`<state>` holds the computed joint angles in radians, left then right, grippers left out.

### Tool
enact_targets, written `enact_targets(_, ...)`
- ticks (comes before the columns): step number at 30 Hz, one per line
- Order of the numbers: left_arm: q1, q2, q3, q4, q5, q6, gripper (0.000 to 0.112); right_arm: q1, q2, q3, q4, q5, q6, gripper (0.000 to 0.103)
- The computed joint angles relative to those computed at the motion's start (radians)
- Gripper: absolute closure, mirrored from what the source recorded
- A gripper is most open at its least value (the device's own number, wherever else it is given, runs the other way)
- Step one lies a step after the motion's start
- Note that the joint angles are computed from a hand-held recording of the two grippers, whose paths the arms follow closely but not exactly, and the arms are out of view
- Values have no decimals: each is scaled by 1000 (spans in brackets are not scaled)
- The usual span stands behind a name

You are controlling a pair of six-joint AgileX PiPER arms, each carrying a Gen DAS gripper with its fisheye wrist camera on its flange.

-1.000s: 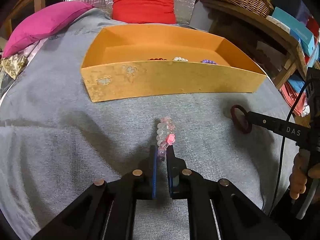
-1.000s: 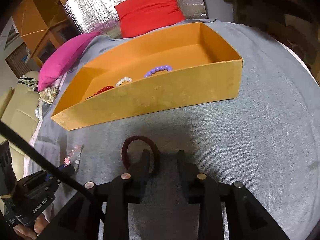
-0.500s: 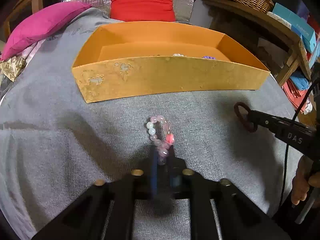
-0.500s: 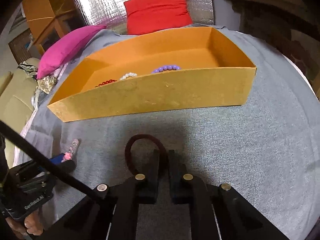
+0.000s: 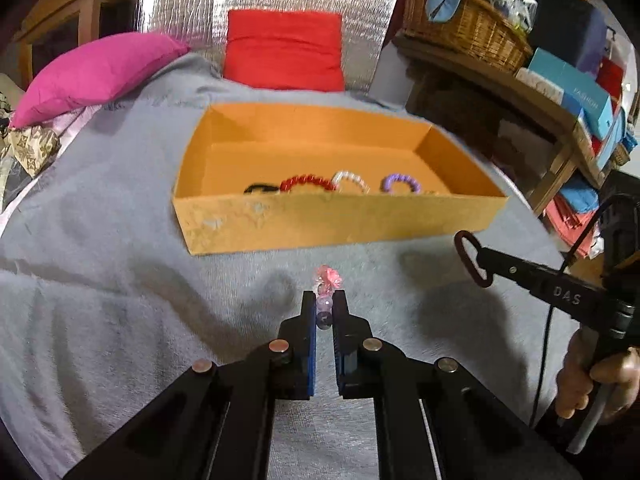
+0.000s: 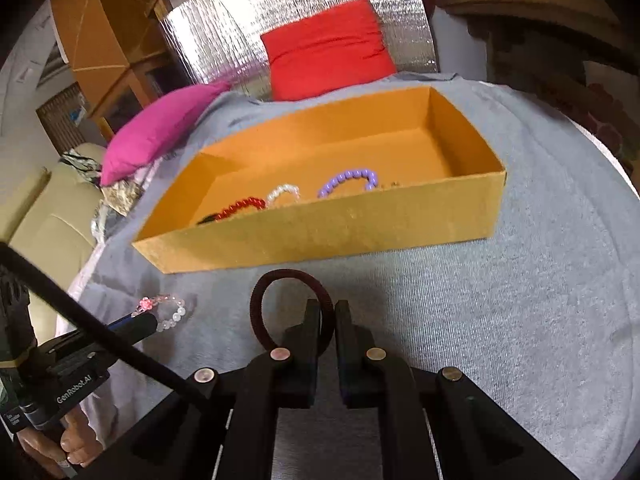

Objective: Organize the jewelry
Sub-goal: 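Carry the bracelet with the left tool while the right tool carries the hair tie into the box and opens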

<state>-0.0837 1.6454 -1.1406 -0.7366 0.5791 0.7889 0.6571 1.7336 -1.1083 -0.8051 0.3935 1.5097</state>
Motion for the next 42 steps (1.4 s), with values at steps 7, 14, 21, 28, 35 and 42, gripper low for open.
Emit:
enact_targets(7, 26, -53, -23, -113, 23, 81, 105, 6, -30, 1, -124, -12, 123, 95)
enact_targets(14, 22, -25, -144, -108, 21, 18, 105, -8, -20, -80, -187, 23, 152, 95)
enact_targets(21, -56, 138, -442, 191, -3, -295, 105, -63, 94, -318, -55, 53, -46, 95)
enact_targets(28, -76, 376, -741, 333, 62, -471, 105, -146, 284, -656, 225, 127, -352, 95)
enact_targets(35, -89, 556, -972, 423, 204, -564, 105, -203, 520, -992, 525, 287, -631, 95)
enact_targets(42, -122, 621, -1039, 546, 245, -628, 104, -237, 580, -1046, 598, 313, -640, 95)
